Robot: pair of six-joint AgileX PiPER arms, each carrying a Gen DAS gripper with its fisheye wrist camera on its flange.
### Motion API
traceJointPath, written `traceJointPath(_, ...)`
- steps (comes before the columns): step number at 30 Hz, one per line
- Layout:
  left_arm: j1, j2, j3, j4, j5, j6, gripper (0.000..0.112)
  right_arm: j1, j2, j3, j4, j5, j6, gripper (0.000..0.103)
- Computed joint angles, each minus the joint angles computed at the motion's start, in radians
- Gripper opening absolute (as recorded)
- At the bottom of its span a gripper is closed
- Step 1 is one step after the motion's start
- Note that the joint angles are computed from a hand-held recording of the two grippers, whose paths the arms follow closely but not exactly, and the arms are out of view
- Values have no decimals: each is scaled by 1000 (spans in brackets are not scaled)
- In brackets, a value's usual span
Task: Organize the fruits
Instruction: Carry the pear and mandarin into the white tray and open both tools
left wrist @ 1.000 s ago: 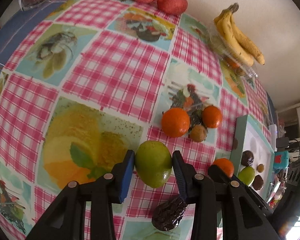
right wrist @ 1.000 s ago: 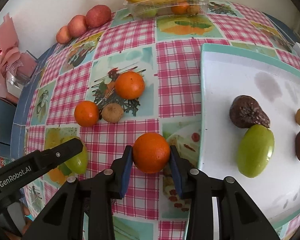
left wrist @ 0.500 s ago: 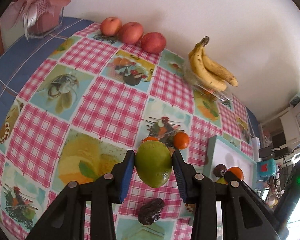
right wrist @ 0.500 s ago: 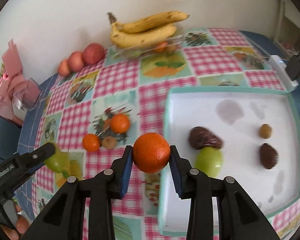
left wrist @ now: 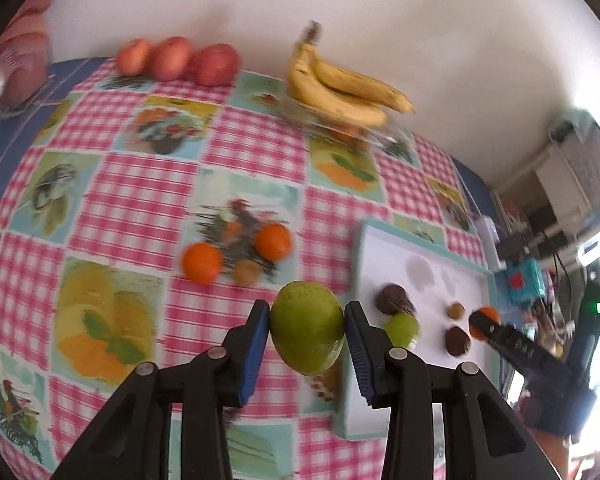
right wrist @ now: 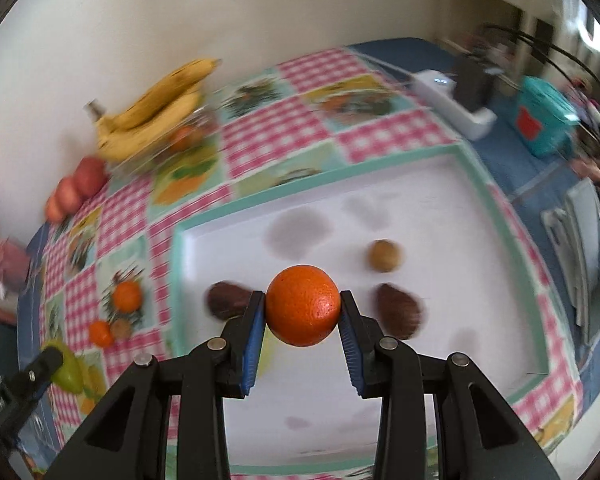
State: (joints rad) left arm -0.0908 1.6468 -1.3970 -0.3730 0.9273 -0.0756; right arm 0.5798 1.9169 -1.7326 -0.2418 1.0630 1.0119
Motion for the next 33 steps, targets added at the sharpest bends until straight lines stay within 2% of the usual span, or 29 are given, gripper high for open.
traceJointPath(9,-192,56,-58,13,27,-7,41,-96,-132,194,-43,-41,89,37)
traceJointPath(17,-322,127,-100,109,54,-57,41,-122,-154,233,-39,-60,93,38)
traceJointPath(33,-371,211,-126,158,90,-84,41,-157,-113,281,32,-95,74,38)
